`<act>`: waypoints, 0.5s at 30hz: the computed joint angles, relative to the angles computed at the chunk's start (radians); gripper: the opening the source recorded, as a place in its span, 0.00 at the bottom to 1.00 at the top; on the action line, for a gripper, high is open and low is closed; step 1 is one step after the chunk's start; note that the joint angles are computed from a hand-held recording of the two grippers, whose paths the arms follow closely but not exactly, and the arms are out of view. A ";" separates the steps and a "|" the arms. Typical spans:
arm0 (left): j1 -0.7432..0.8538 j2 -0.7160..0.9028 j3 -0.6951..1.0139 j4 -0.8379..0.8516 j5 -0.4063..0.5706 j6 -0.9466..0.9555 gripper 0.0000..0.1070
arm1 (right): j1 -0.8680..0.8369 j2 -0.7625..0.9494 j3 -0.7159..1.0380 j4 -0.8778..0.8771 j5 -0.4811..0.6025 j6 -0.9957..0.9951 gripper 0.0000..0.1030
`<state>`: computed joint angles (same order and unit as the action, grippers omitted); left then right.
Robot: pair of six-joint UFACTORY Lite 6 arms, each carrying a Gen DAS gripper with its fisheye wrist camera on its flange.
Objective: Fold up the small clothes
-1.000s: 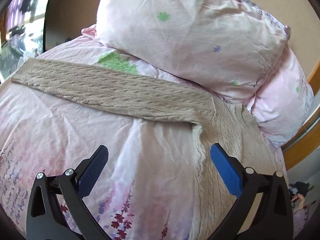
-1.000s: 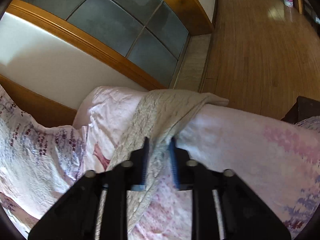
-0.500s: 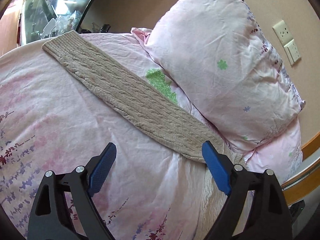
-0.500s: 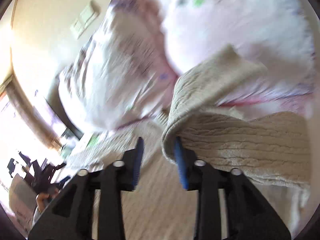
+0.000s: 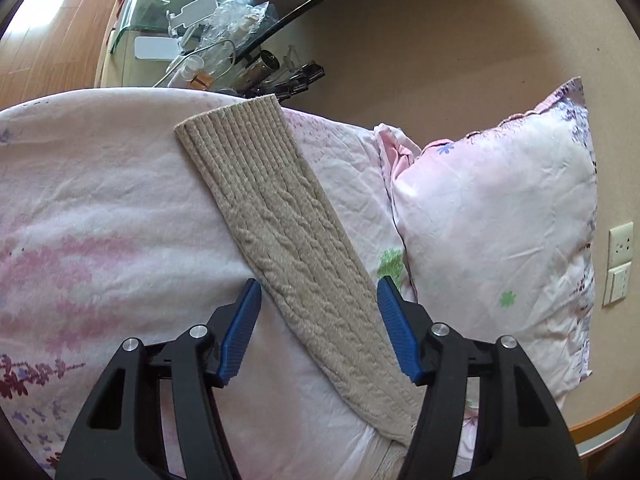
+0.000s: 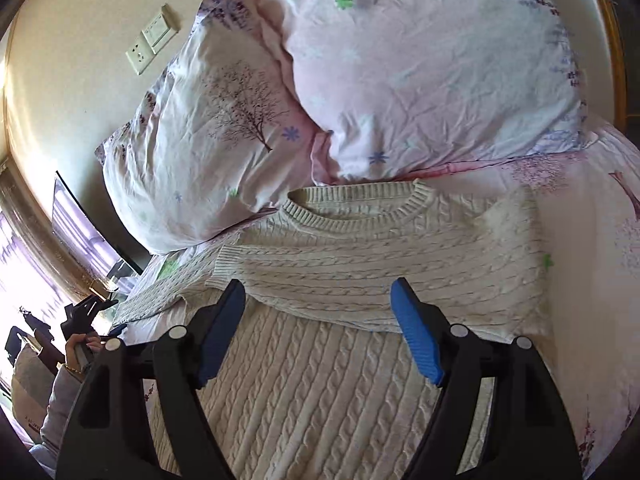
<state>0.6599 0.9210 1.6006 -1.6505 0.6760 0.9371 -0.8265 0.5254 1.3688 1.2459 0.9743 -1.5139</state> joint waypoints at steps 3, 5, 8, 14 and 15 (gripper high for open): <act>0.007 0.070 0.108 0.059 0.007 -0.117 0.45 | -0.033 0.030 0.024 -0.002 0.009 0.004 0.75; 0.001 0.124 0.193 0.138 0.003 -0.198 0.10 | -0.051 0.049 0.036 -0.004 0.014 0.001 0.75; -0.062 0.019 0.110 0.087 -0.054 -0.059 0.09 | -0.100 0.081 0.064 -0.016 0.026 -0.005 0.75; -0.437 -0.381 -0.136 -0.062 -0.024 0.383 0.08 | -0.232 0.179 0.169 -0.024 0.026 0.022 0.76; -0.539 -0.404 -0.133 -0.064 -0.016 0.423 0.08 | -0.250 0.199 0.191 -0.030 0.028 0.038 0.76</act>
<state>0.1205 0.5170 1.4680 -1.7149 0.6603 1.3602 -1.0763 0.7245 1.5596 1.2161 1.0021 -1.4760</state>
